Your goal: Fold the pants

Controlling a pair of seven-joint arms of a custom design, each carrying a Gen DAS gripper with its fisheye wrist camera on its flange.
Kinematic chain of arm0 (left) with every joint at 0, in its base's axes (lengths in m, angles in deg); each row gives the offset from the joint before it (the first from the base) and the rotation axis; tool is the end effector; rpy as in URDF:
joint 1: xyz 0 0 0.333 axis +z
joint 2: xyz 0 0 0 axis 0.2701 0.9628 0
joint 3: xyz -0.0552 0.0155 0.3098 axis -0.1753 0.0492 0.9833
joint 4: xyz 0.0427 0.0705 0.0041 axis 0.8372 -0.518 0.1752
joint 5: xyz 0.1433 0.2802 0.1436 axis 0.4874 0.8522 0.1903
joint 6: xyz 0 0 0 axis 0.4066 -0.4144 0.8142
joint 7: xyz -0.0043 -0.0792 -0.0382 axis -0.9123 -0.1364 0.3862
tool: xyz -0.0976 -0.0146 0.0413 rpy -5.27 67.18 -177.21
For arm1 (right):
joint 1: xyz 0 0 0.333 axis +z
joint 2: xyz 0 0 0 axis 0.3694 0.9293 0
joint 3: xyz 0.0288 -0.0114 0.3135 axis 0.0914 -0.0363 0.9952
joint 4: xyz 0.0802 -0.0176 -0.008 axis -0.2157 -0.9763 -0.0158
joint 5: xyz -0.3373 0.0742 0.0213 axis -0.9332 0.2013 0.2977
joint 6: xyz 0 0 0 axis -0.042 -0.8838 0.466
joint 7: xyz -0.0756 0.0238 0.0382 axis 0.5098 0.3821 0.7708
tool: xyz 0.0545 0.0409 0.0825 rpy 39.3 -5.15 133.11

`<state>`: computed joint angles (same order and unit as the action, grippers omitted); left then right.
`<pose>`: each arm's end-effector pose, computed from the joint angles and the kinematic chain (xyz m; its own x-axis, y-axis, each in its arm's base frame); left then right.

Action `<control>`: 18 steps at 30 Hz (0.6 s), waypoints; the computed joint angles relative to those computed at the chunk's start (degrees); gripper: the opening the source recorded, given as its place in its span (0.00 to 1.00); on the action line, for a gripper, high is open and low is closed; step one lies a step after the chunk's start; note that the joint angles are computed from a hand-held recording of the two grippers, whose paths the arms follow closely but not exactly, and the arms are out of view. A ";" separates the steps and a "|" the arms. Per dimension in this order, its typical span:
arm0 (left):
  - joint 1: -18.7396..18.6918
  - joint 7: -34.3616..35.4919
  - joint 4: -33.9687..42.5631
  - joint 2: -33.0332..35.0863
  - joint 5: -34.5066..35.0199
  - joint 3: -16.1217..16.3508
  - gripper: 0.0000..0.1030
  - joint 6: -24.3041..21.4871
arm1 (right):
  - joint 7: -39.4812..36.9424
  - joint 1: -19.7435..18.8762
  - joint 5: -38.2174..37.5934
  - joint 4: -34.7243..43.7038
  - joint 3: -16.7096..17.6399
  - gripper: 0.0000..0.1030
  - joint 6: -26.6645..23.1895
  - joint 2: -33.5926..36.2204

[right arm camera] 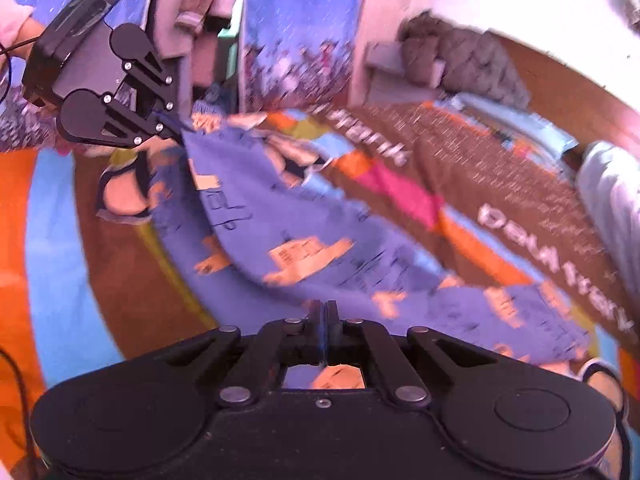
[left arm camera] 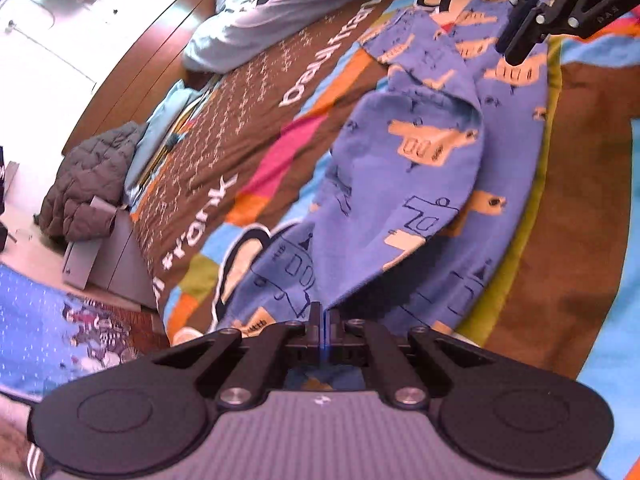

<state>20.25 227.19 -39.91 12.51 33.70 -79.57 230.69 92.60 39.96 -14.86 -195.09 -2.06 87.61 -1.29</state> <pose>0.5563 0.0070 0.5156 -0.6234 -0.4757 -0.6205 -0.2971 0.8782 -0.3748 0.5256 0.2297 0.5262 0.6285 -0.7583 0.1731 -0.4506 -0.5364 -0.7136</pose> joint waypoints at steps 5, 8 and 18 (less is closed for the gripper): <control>0.11 -2.84 0.04 0.02 0.23 0.24 0.00 0.88 | 4.11 1.76 -14.78 -0.06 -1.56 0.31 4.32 2.55; 0.41 -3.59 1.75 0.85 0.27 0.24 0.00 0.77 | 2.97 1.67 -17.41 4.75 -1.21 0.31 1.91 6.64; -0.03 3.76 -1.66 -3.26 -8.82 0.23 0.00 -0.27 | 4.92 4.06 -23.77 5.54 -3.15 0.00 1.09 6.87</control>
